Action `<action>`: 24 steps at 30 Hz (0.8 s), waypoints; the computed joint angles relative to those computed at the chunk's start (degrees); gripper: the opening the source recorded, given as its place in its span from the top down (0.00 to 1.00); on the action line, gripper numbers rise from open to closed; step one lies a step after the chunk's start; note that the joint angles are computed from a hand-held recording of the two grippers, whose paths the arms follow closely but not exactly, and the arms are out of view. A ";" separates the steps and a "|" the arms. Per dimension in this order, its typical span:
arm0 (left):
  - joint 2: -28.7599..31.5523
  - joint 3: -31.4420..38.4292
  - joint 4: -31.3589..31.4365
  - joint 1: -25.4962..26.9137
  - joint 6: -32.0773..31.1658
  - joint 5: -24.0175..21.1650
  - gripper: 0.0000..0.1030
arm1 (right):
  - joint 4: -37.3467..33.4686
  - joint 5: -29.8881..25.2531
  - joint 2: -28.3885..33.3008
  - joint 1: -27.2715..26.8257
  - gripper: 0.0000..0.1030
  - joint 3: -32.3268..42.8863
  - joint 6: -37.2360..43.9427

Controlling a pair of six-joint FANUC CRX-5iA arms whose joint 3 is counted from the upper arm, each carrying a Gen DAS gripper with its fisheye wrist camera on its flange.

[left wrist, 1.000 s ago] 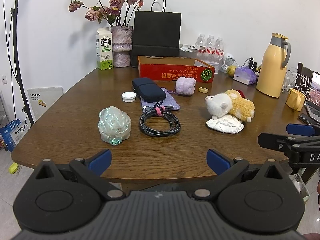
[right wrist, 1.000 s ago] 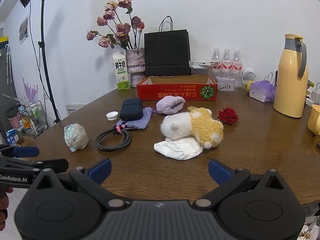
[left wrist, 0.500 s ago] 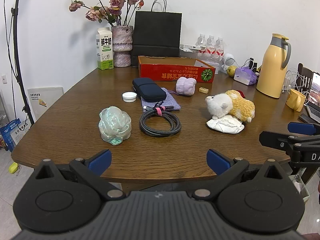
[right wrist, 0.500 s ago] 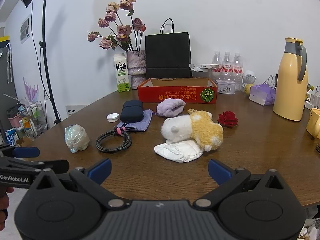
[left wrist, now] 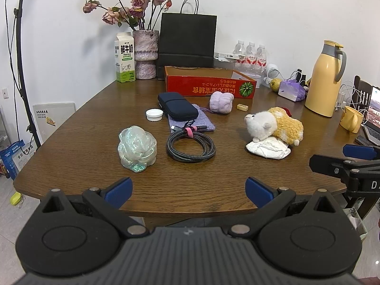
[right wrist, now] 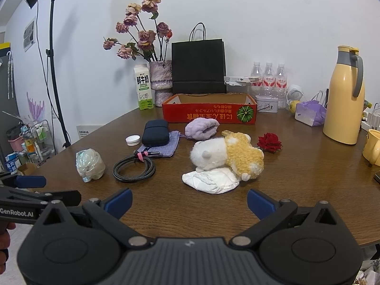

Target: Organize objects

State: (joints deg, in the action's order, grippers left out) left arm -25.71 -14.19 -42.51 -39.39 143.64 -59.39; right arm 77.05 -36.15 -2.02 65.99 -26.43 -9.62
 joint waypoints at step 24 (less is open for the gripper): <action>-0.44 -0.26 0.77 0.75 -0.22 0.74 0.00 | 1.52 -0.29 -0.12 -0.12 0.00 -0.29 -1.17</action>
